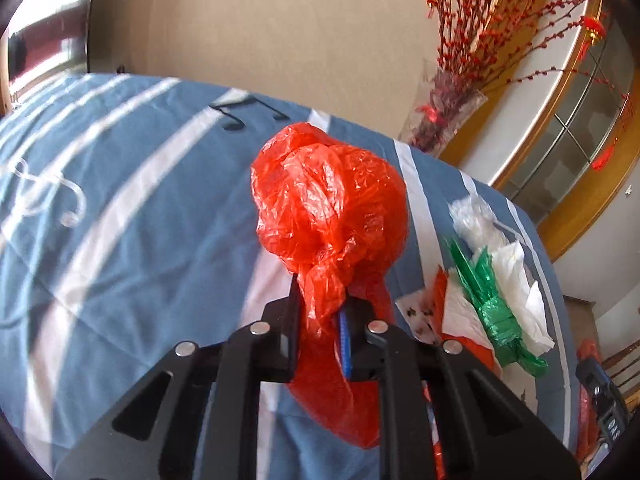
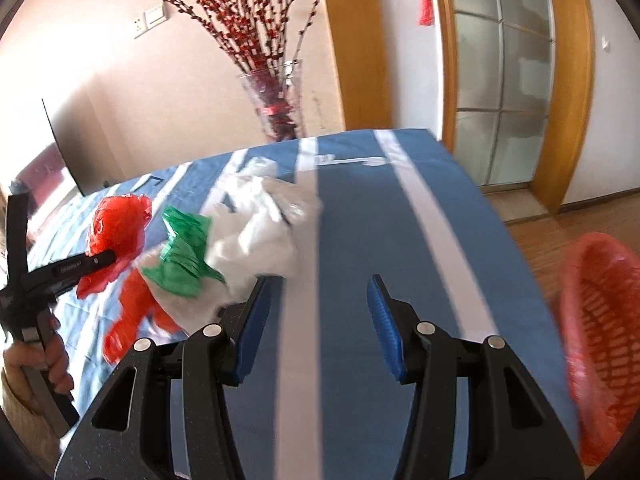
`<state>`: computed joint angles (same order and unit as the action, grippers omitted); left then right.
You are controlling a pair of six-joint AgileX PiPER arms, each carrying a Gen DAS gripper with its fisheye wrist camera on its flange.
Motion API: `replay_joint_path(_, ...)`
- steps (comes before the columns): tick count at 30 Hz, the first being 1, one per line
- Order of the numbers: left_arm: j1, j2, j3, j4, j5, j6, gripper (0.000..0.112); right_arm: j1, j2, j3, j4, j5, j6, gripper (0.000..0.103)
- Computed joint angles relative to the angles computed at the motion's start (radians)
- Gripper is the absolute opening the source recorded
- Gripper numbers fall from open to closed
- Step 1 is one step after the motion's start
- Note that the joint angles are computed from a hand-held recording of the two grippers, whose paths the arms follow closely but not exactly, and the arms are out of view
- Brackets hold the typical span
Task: Collect trash
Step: 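Grasp the white tissue with the right tool while the left holds the red bag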
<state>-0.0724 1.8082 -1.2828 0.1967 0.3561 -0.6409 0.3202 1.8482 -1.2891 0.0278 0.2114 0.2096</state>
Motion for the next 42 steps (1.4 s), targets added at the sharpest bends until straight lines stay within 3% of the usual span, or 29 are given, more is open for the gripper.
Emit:
replay_joint_path(7, 0.019, -0.024, 0.021, -0.023, -0.007, 0.041, 0.016, 0.014, 0.143, -0.217, 0.318, 0.092, -0.282, 0.051)
replay_joint_path(14, 0.023, -0.022, 0.032, -0.076, -0.019, 0.099, 0.016, 0.057, 0.266, -0.377, 0.185, 0.194, -0.174, 0.05)
replay_joint_path(15, 0.022, -0.02, 0.032, -0.082, -0.021, 0.106, 0.016, 0.062, 0.28, -0.392, 0.164, 0.207, -0.158, 0.046)
replay_joint_path(16, 0.022, -0.018, 0.031, -0.089, -0.021, 0.113, 0.016, 0.064, 0.287, -0.398, 0.158, 0.214, -0.153, 0.033)
replay_joint_path(17, 0.023, -0.018, 0.031, -0.096, -0.021, 0.122, 0.016, 0.066, 0.3, -0.413, 0.157, 0.23, -0.154, 0.014)
replay_joint_path(19, 0.022, -0.015, 0.032, -0.104, -0.022, 0.13, 0.016, 0.066, 0.305, -0.416, 0.163, 0.235, -0.163, 0.008)
replay_joint_path(36, -0.003, -0.084, 0.074, -0.101, -0.033, 0.14, 0.016, 0.031, 0.002, -0.077, 0.095, -0.006, -0.138, 0.005)
replay_joint_path(42, -0.063, -0.133, 0.084, -0.049, -0.017, 0.091, 0.016, 0.036, -0.1, 0.029, -0.106, -0.057, 0.016, 0.005)
